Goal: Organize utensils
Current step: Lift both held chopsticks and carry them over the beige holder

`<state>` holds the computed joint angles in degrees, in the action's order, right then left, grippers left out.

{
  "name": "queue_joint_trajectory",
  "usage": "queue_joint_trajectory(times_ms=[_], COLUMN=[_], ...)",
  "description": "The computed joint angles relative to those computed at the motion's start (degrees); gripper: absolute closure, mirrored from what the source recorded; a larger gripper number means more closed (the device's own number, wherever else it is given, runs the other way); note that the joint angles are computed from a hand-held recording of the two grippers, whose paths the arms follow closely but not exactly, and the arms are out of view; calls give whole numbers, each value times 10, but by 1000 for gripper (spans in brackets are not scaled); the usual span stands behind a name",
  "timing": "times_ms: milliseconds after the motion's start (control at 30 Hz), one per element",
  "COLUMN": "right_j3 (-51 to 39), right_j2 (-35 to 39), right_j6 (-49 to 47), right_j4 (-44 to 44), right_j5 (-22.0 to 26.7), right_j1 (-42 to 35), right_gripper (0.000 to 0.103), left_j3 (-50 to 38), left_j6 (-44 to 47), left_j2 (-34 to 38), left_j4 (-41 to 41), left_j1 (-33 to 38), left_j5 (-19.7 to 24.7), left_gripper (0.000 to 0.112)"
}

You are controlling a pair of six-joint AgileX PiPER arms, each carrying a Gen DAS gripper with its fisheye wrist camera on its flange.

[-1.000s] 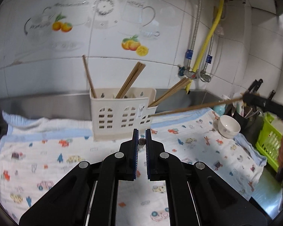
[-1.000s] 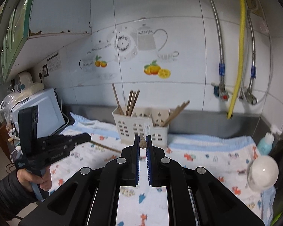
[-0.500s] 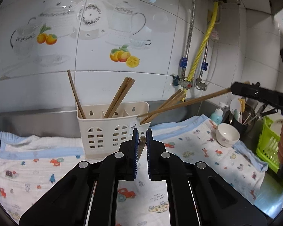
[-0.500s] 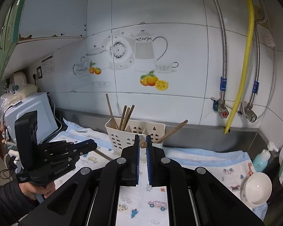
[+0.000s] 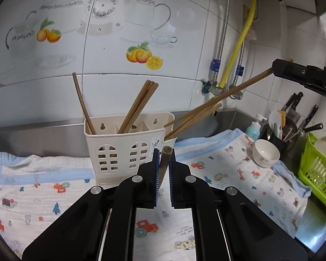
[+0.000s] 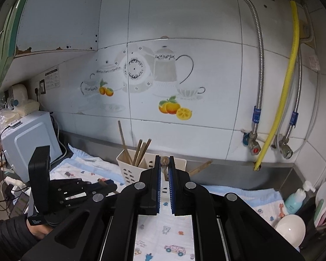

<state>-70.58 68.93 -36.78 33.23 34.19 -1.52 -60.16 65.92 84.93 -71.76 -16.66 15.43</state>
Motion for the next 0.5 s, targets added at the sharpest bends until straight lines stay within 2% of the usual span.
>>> queue_joint_trajectory(times_ms=[100,167,333,500], right_j3=[-33,-68,-161,-204], right_j2=[25,55,144,203], right_j6=[31,86,160,196], right_j4=[-29,-94,-167,-205], right_j5=[1,7,58,61], right_j1=[5,22,44,66], right_gripper=[97,97,97,97], left_j3=[-16,-35,-78,-143], left_j6=[-27,-67,-109,-149], left_j2=[-6,-8,-15,-20], left_j4=[29,66,105,152], left_j1=[18,33,73,101], left_j5=[22,39,87,100], left_gripper=[107,107,107,107])
